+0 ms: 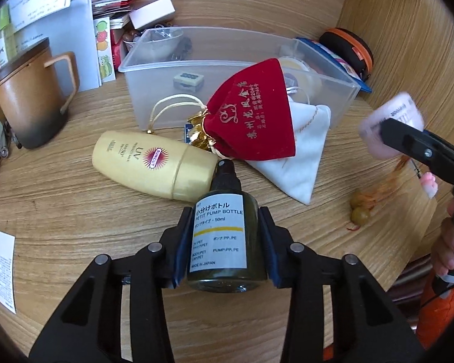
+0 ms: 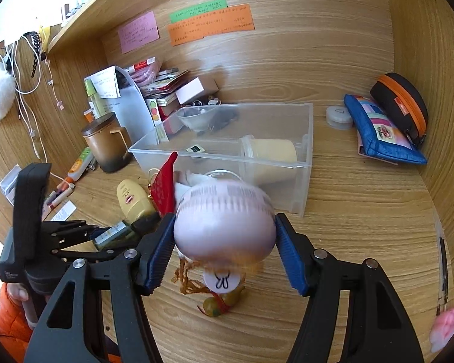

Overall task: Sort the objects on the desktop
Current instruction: 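Lift the pink fan with the right gripper while the left gripper lifts the green bottle toward the bin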

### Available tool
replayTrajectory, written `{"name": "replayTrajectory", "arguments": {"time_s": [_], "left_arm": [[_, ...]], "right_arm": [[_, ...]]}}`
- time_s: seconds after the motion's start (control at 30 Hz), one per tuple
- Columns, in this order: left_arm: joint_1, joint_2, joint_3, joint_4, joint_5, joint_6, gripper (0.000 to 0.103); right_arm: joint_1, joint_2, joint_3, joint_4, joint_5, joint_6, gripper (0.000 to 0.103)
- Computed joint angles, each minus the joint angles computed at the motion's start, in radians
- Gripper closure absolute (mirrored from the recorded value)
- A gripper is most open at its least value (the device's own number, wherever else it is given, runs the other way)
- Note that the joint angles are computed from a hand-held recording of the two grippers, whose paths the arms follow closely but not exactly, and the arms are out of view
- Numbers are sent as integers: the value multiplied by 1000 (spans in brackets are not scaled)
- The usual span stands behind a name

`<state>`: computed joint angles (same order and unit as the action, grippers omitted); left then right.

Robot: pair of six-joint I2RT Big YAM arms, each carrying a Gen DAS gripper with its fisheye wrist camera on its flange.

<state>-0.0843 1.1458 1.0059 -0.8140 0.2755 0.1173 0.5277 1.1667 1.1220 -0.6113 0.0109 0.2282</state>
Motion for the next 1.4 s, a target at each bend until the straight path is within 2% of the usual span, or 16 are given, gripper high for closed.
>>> {"name": "replayTrajectory", "arguments": {"time_s": [0.4, 0.83, 1.07, 1.23, 1.4], "left_arm": [[30, -60, -7, 2, 58, 16, 62], [65, -79, 40, 32, 44, 29, 62], [107, -37, 129, 42, 88, 13, 62], [111, 19, 184, 54, 81, -7, 62], [117, 77, 234, 45, 79, -14, 62]], "right_arm": [[3, 13, 24, -5, -6, 17, 42], [-3, -5, 52, -14, 14, -4, 42], [-18, -16, 69, -17, 8, -9, 42], [-26, 2, 103, -24, 20, -29, 42], [-40, 43, 142, -24, -10, -25, 42]]}}
